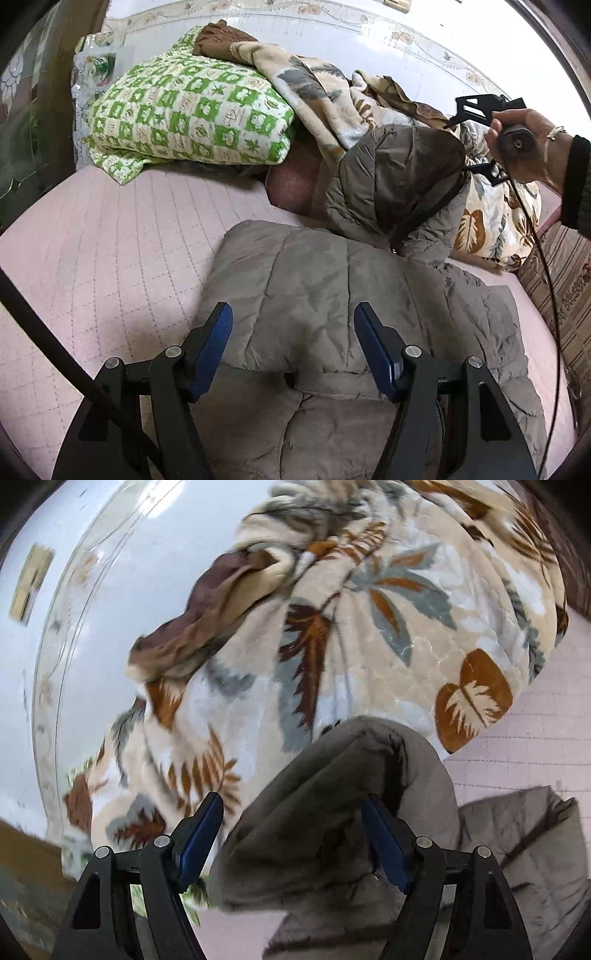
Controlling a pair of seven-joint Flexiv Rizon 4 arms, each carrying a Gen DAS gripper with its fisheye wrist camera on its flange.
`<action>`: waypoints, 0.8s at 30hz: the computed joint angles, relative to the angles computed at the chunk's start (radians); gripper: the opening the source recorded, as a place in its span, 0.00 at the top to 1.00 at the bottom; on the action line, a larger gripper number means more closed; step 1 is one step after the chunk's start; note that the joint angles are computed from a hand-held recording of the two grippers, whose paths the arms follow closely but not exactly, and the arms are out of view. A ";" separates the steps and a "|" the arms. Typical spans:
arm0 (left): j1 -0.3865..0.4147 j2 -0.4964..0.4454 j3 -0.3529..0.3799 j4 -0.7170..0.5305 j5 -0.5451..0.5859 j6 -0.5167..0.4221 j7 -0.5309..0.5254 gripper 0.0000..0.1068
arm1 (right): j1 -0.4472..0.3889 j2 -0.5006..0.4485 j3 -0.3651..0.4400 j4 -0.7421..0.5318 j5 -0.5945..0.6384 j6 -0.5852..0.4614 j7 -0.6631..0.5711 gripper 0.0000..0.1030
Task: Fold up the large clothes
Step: 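Move the right gripper to the jacket hood and close on it, then lift the hood with the right gripper and fold it onto the jacket body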
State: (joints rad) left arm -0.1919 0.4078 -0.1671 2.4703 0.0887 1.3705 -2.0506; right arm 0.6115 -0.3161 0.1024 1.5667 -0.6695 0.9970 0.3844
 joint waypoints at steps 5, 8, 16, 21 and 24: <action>-0.008 -0.007 -0.007 -0.011 0.007 -0.001 0.006 0.37 | 0.012 -0.006 -0.023 0.031 -0.062 0.059 0.001 0.89; -0.039 -0.003 0.018 -0.006 -0.023 0.012 0.023 0.37 | 0.023 0.024 -0.032 0.079 -0.143 0.094 0.062 0.94; -0.052 0.057 0.035 0.006 -0.063 0.003 0.035 0.37 | 0.028 0.144 0.042 0.170 -0.285 0.082 0.157 0.95; -0.060 0.080 0.049 0.016 -0.096 -0.004 0.047 0.37 | 0.037 0.203 0.110 0.191 -0.331 0.028 0.205 0.95; -0.067 0.098 0.062 0.027 -0.114 -0.002 0.050 0.37 | 0.052 0.236 0.152 0.220 -0.355 -0.007 0.247 0.95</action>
